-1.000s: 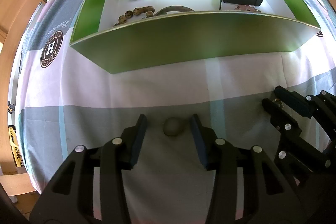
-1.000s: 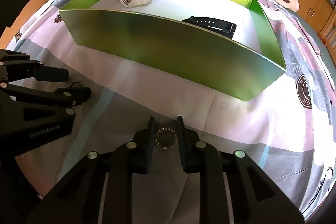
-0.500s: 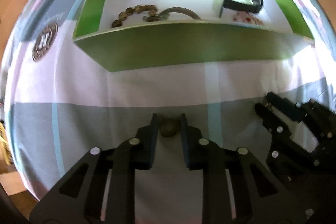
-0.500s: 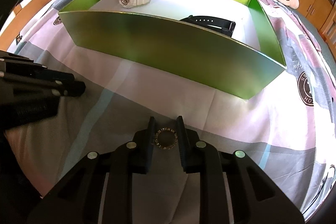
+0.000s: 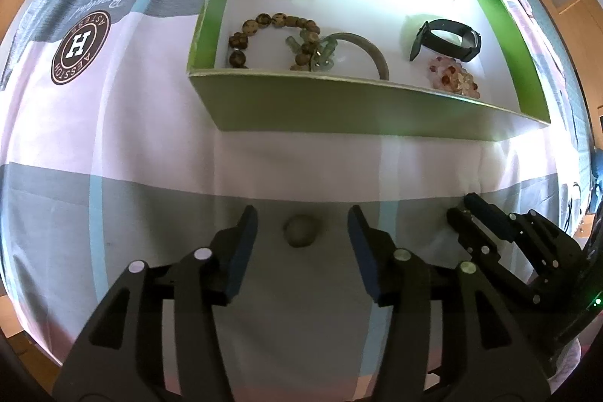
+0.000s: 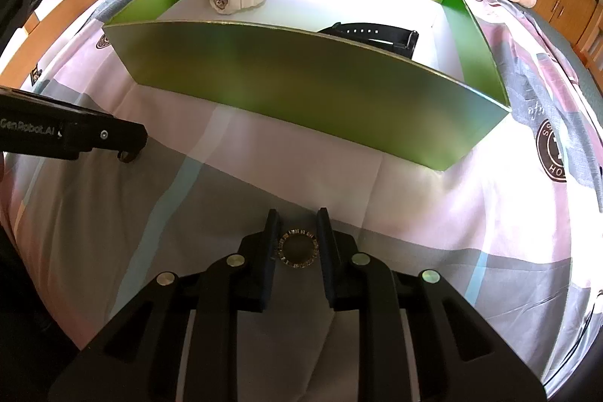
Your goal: Organize jewelry
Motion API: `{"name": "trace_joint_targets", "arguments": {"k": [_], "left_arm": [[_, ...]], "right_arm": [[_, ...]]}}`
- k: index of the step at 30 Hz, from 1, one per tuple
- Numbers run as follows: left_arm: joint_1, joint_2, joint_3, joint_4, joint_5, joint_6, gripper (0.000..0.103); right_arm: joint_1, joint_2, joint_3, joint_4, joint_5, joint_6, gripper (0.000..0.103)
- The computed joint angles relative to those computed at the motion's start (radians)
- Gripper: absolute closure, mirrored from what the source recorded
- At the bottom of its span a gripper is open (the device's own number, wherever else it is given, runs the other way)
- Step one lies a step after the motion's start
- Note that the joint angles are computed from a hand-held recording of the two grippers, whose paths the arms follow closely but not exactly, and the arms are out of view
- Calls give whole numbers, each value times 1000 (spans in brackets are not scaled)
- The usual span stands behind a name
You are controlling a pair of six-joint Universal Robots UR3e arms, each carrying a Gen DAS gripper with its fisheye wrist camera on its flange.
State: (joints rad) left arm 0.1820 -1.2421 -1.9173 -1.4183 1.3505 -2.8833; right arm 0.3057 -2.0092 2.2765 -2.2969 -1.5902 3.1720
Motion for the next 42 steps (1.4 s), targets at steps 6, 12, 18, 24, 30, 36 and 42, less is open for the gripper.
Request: {"name": "trace_joint_targets", "arguments": {"k": [6,12,18,24,30,36,42], "left_arm": [[-20,-12,-22,12,44,2,50],[-81,2,-66,63,113,-18,50],[-102,-8,-71,79,129,-29,42],[-198,-62,-81,159,165,-117,42],[-378,-133,-57,245,257,-268,49],[-428,-129,-59,259,259,-297,70],[-418,-108,-74,264,230,-310,83]], "right_arm": [[6,5,-4,1,-3,3,80],[25,8,-8,6,-20,-3,73],[48,17,-10,6,-47,1,64],[35,19,-36,59,-28,12,64],[41,16,-43,78,-27,21,65],[14,-8,-31,78,22,-3,79],[17,-8,-25,57,20,-6,80]]}}
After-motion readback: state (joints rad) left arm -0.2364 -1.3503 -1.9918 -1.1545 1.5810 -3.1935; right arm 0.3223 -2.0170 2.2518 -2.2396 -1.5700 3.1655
